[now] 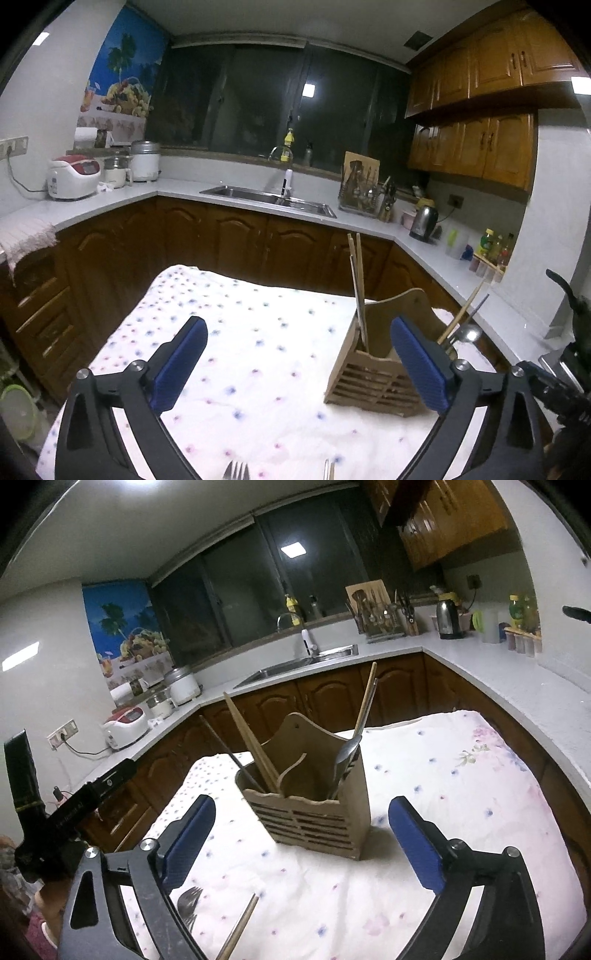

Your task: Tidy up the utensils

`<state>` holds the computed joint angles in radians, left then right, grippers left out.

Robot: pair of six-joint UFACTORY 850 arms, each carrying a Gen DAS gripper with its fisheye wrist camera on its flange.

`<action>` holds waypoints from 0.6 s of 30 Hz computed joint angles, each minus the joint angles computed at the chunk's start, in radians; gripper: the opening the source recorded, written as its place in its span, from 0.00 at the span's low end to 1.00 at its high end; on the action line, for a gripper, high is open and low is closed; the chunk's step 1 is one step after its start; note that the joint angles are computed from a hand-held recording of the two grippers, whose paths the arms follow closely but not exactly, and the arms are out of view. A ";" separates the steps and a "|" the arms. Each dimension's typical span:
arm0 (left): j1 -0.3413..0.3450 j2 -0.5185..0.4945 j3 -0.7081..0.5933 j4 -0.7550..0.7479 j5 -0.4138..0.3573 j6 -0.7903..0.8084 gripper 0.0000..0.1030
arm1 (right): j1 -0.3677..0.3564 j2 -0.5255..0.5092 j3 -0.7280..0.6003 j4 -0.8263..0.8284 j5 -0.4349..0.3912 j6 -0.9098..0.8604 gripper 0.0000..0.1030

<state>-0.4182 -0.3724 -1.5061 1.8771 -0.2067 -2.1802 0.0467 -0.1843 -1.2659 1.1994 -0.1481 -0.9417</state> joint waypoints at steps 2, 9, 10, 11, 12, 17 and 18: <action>0.004 0.020 0.025 0.056 0.008 -0.049 0.99 | 0.006 0.019 0.016 0.017 0.004 -0.019 0.94; -0.003 0.090 0.103 0.076 -0.012 -0.066 0.99 | 0.018 0.078 0.062 0.025 0.016 -0.027 0.95; -0.004 0.096 0.109 0.080 -0.014 -0.068 0.99 | 0.019 0.084 0.067 0.028 0.016 -0.029 0.95; -0.005 0.105 0.119 0.083 -0.019 -0.069 0.99 | 0.020 0.093 0.073 0.030 0.017 -0.031 0.95; -0.006 0.110 0.124 0.088 -0.023 -0.071 0.99 | 0.022 0.102 0.079 0.033 0.019 -0.034 0.95; -0.013 0.162 0.189 0.183 -0.052 -0.156 0.99 | 0.031 0.151 0.120 0.142 0.029 -0.149 0.98; -0.018 0.177 0.206 0.176 -0.056 -0.144 0.99 | 0.034 0.160 0.128 0.158 0.031 -0.166 0.98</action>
<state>-0.4363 -0.1957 -1.3001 2.0528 -0.2629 -2.3239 0.0808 -0.0239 -1.1374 1.3572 -0.1171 -1.1078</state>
